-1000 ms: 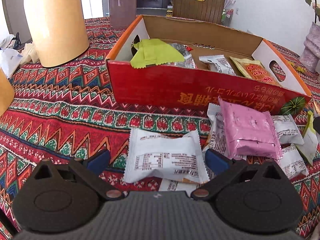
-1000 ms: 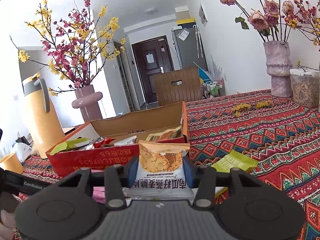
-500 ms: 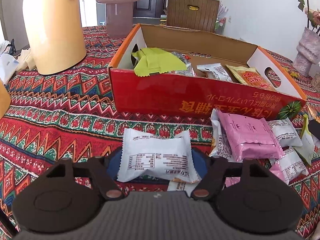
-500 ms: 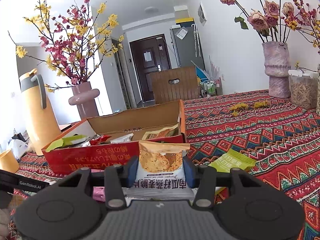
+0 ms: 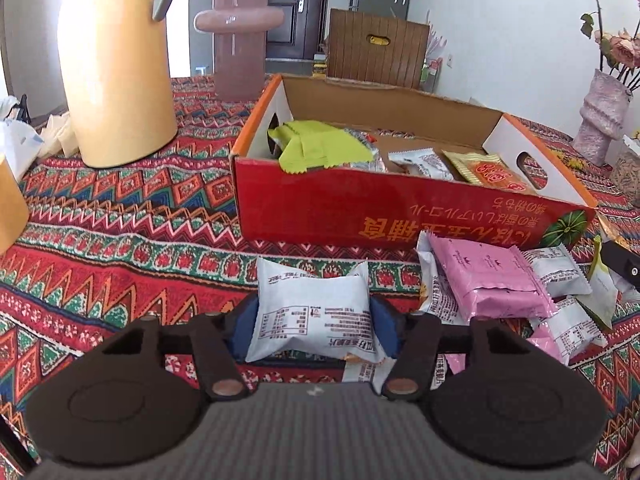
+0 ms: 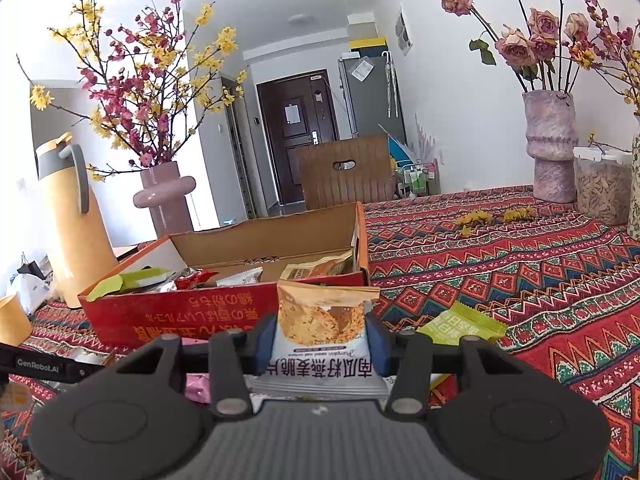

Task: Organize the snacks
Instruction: 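Carry both held packets over the cardboard box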

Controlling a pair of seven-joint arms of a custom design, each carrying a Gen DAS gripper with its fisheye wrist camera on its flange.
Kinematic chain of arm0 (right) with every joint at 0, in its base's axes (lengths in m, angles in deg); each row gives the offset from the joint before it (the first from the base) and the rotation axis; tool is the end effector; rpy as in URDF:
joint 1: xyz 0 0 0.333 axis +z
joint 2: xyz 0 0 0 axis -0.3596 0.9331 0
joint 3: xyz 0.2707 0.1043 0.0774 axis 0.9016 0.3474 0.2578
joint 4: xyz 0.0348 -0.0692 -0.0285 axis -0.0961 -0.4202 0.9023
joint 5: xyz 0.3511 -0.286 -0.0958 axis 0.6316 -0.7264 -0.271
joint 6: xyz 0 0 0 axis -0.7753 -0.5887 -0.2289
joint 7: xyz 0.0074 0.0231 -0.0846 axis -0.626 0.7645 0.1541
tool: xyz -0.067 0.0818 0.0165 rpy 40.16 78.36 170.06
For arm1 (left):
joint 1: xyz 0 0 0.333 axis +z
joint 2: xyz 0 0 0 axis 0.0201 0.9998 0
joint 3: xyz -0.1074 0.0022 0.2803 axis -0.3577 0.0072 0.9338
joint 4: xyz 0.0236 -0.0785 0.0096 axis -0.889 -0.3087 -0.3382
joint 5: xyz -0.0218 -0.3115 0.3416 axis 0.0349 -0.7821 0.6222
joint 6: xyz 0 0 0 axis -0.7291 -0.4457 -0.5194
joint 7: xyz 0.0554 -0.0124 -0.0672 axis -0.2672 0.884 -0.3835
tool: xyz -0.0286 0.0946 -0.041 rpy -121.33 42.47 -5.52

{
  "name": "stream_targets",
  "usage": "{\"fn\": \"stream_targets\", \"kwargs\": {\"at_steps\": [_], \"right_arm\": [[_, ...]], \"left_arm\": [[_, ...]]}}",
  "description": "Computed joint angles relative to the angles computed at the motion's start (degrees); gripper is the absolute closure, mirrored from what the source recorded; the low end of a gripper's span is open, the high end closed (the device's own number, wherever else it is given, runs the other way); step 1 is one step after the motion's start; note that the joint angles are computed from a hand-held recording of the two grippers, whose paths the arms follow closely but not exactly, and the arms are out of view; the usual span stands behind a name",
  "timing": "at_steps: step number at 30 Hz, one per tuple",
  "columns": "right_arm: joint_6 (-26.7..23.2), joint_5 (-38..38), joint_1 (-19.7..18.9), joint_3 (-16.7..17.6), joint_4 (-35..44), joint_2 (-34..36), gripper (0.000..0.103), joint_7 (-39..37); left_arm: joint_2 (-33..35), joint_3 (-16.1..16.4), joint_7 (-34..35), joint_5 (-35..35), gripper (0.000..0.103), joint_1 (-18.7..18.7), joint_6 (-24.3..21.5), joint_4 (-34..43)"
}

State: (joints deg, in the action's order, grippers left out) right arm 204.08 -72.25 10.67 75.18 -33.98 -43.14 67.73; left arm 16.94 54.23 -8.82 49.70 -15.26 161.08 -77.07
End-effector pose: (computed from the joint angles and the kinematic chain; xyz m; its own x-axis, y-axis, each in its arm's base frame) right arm 0.5774 0.4062 0.2825 0.4732 -0.8673 -0.1546 -0.3872 -0.0472 -0.9208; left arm 0.4822 -0.3152 0.3290 0.3955 -0.9162 0.0637 -0.6059 -0.3124 -0.7317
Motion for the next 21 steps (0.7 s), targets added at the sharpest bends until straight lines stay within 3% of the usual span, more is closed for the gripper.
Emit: {"fn": "stream_targets", "kwargs": {"at_steps": [11,18,21], "right_arm": [[0.69,0.82,0.94,-0.3,-0.78,-3.02,0.057,-3.09],[-2.6,0.69,1.57,-0.46,4.56,-1.8,0.057,-4.99],[-4.74,2.71,3.6,-2.0,8.18,-0.3,0.057,-7.0]], "left_arm": [[-4.07,-1.96,-2.8,6.87,0.043,-0.15,-2.0,-0.15],[-4.57,-2.42,-4.09,11.2,0.043,0.49,-3.98,2.37],[-4.06,-2.27,-4.35,12.44,0.043,0.64,-4.8,3.78]]}}
